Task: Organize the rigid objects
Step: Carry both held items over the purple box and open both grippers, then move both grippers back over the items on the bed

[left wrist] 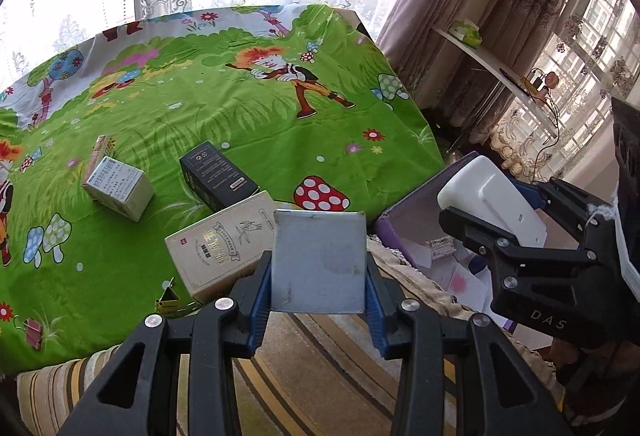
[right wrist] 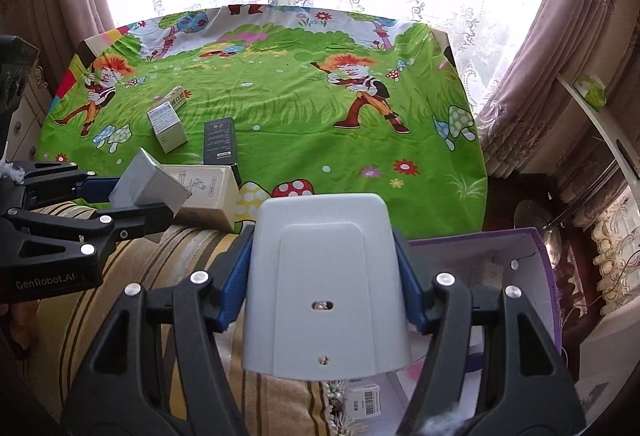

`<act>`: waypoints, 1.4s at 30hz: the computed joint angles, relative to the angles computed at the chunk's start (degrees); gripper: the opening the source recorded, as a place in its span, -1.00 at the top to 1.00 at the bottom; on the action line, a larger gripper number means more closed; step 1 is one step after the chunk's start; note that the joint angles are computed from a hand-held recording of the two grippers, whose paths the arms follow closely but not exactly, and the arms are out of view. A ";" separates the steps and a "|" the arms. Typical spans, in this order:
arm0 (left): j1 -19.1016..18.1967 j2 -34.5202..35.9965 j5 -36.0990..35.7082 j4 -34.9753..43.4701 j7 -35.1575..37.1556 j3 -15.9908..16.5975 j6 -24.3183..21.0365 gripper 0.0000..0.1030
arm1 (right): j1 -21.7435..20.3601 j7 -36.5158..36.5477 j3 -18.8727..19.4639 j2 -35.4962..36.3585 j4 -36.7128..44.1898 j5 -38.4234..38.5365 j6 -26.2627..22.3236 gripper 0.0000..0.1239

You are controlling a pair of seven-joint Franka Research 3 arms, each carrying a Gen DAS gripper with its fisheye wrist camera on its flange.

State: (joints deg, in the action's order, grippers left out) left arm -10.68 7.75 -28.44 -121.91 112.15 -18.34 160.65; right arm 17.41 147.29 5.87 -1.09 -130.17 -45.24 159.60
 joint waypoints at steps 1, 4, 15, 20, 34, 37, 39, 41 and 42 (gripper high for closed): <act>-0.28 0.08 0.09 0.11 0.30 -0.35 -0.30 0.19 | -0.28 0.86 -0.28 -0.92 -1.15 -0.17 -0.10 -0.08; -1.07 0.41 -0.11 0.72 1.09 -1.16 -1.31 0.19 | -1.79 2.77 -0.32 -3.24 -4.22 -0.34 -0.46 -0.08; -3.36 1.86 -5.07 3.20 8.29 -4.07 -5.86 0.19 | -9.99 8.40 2.24 -11.04 -12.75 0.26 -1.29 -0.08; -3.88 2.70 -10.15 4.93 14.00 -4.83 -9.26 0.07 | -13.14 10.35 3.74 -13.14 -14.39 0.84 -1.26 -0.08; -4.82 2.22 -12.83 4.53 15.51 -3.52 -9.27 -0.22 | -16.15 14.33 5.63 -13.66 -14.93 0.24 -1.07 -0.36; -4.65 1.88 -13.45 4.26 15.44 -3.27 -9.28 -0.22 | -15.82 13.85 5.14 -13.68 -15.21 1.14 0.11 -0.37; -4.50 1.54 -13.88 3.94 15.38 -2.99 -9.02 -0.22 | -15.67 13.14 5.37 -13.37 -14.88 1.49 0.32 -0.37; -4.37 1.21 -13.92 3.59 14.92 -2.56 -8.52 -0.22 | -15.24 12.13 5.53 -12.74 -14.27 1.86 0.51 -0.37; -4.26 0.97 -13.92 3.35 14.60 -2.33 -8.25 -0.22 | -14.99 11.89 5.63 -12.35 -13.97 1.97 0.78 -0.37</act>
State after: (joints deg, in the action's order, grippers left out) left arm -14.94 8.72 -42.37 -118.56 126.76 -20.67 152.40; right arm 2.42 159.18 11.51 -13.44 -144.14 -43.27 160.38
